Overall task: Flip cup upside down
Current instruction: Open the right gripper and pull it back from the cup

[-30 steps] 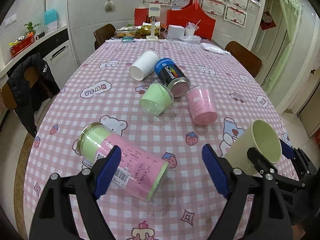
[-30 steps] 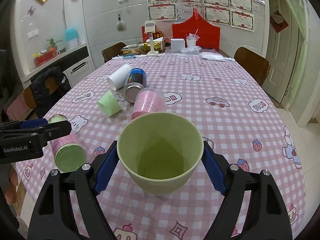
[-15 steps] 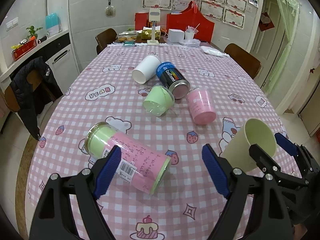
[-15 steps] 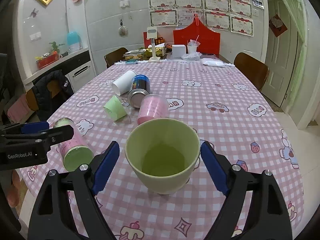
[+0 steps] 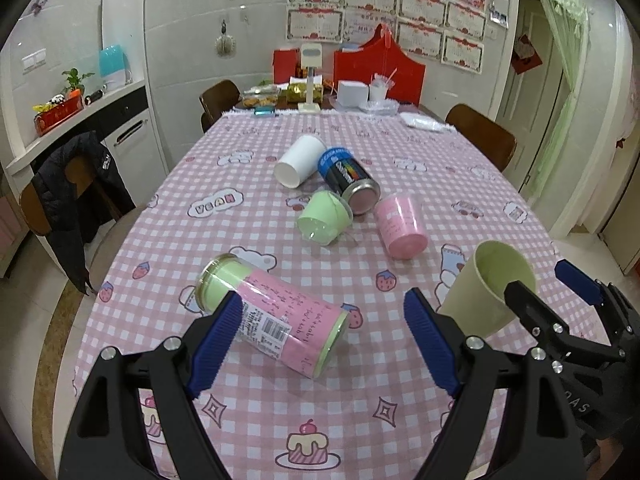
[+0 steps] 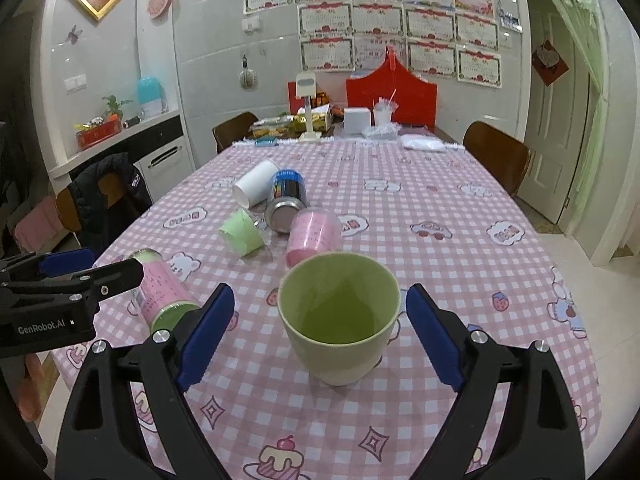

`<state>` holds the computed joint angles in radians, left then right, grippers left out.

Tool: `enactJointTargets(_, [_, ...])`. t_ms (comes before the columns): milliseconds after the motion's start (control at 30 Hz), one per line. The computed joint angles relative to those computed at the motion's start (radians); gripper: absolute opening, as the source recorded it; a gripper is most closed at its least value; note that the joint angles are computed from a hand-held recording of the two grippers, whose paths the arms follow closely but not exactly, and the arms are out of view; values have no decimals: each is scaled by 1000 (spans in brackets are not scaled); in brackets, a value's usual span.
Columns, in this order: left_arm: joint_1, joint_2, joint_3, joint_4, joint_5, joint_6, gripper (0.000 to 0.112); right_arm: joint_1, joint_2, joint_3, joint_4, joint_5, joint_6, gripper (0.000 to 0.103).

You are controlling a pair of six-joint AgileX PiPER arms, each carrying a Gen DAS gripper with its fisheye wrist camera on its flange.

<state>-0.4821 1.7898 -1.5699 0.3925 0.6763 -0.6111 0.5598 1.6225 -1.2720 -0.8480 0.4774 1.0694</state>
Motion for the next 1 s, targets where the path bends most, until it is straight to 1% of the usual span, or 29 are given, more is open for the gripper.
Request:
enactJointTargets(100, [-5, -32, 34, 34, -23, -31, 81, 29, -25, 8, -82, 31, 74, 85])
enactJointTargets(300, [-52, -120, 138, 264, -86, -224, 82, 91, -82, 36, -244, 81, 214, 85])
enactJointTargets(433, [-82, -188, 225, 440, -140, -377, 83, 141, -113, 58, -362, 126, 315, 86])
enactJointTargets(467, [-88, -200, 239, 471, -146, -406, 84, 154, -118, 64, -393, 142, 342, 88])
enactJointTargets(500, [-92, -211, 254, 506, -154, -437, 86, 170, -125, 72, -429, 160, 372, 95])
enactJointTargets(600, [-104, -252, 308, 632, -175, -559, 86, 209, -141, 94, -512, 194, 440, 95])
enactJointTargets(633, [-106, -270, 334, 694, -188, -624, 86, 217, -145, 100, -528, 200, 455, 95])
enactJointTargets(700, [-105, -295, 364, 751, -210, -686, 86, 236, -148, 108, -563, 219, 487, 95])
enactJointTargets(767, [-109, -325, 407, 862, -228, -800, 86, 255, -152, 123, -606, 240, 531, 95])
enactJointTargets(833, [-112, -348, 437, 942, -236, -879, 86, 274, -152, 131, -645, 267, 569, 95])
enactJointTargets(900, [-115, -359, 452, 981, -239, -917, 86, 295, -158, 154, -690, 290, 617, 95])
enactJointTargets(1000, [-130, -374, 479, 1063, -227, -987, 87, 311, -160, 164, -715, 300, 647, 95])
